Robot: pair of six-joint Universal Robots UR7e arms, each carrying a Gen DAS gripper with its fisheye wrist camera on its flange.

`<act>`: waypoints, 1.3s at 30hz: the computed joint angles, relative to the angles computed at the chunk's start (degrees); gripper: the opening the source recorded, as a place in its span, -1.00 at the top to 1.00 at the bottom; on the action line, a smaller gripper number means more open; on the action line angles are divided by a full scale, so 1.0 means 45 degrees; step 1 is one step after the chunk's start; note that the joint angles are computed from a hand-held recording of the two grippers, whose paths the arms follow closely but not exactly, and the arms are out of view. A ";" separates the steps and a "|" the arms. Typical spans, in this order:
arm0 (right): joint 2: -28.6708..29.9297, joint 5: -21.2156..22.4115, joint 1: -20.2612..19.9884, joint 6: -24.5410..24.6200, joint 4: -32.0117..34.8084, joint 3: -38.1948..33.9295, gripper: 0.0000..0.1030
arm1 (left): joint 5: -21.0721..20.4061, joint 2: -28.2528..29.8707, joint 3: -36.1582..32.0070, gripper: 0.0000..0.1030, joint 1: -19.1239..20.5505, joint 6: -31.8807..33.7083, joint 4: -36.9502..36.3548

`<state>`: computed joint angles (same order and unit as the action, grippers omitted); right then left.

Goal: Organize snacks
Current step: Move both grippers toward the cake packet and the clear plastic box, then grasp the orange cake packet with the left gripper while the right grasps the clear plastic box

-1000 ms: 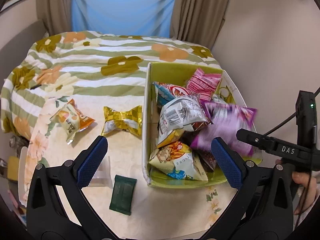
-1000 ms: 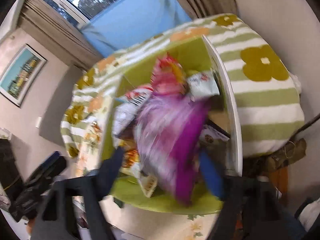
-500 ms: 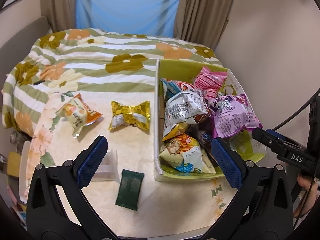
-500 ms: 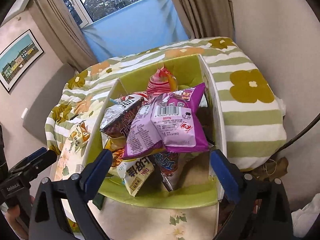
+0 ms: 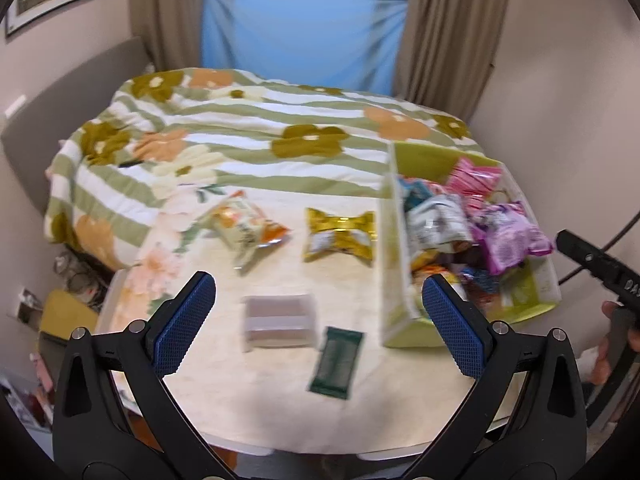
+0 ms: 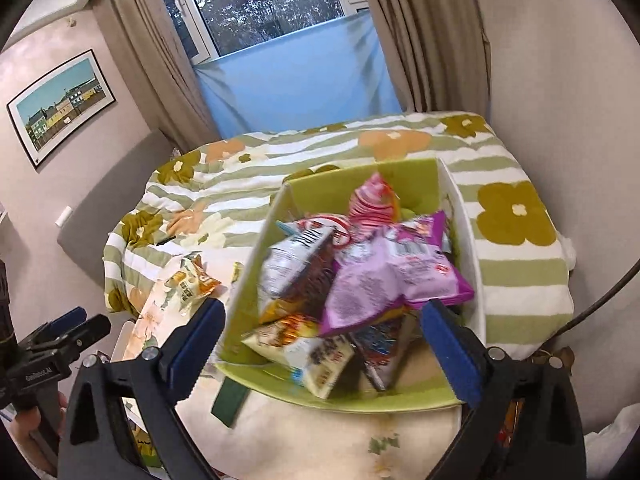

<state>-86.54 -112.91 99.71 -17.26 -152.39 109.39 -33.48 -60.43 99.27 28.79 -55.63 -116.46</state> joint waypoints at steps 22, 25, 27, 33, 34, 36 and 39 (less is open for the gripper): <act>0.4483 -0.1621 0.3347 0.2614 -0.2459 -0.0334 -0.90 | -0.2393 -0.2347 -0.0099 -0.99 0.3591 0.7665 -0.2861; 0.5205 -0.1902 0.3428 0.3148 -0.2393 -0.0540 -0.90 | -0.3257 -0.1998 -0.0718 -0.99 0.4290 0.8752 -0.2887; 0.5649 -0.1974 0.3385 0.3636 -0.2282 -0.0655 -0.90 | -0.3900 -0.1656 -0.1221 -0.99 0.4831 0.9431 -0.2862; 0.6737 -0.2708 0.3261 0.4739 -0.2007 -0.0867 -0.90 | -0.5867 0.0009 -0.3366 -0.99 0.6505 1.0607 -0.1670; 0.6892 -0.2843 0.3228 0.4871 -0.1896 -0.0905 -0.90 | -0.6028 0.0204 -0.3555 -0.99 0.6651 1.0660 -0.1525; 0.7123 -0.3011 0.3133 0.5088 -0.1726 -0.0914 -0.90 | -0.6441 0.0824 -0.4231 -0.99 0.7081 1.0691 -0.1090; 0.7339 -0.3038 0.2873 0.5358 -0.1468 -0.0850 -0.90 | -0.7059 0.1472 -0.4790 -0.99 0.7546 1.0675 -0.0891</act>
<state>-53.51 -126.59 112.64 6.85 -159.00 105.57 -65.24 -53.81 77.71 62.74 -7.59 -120.47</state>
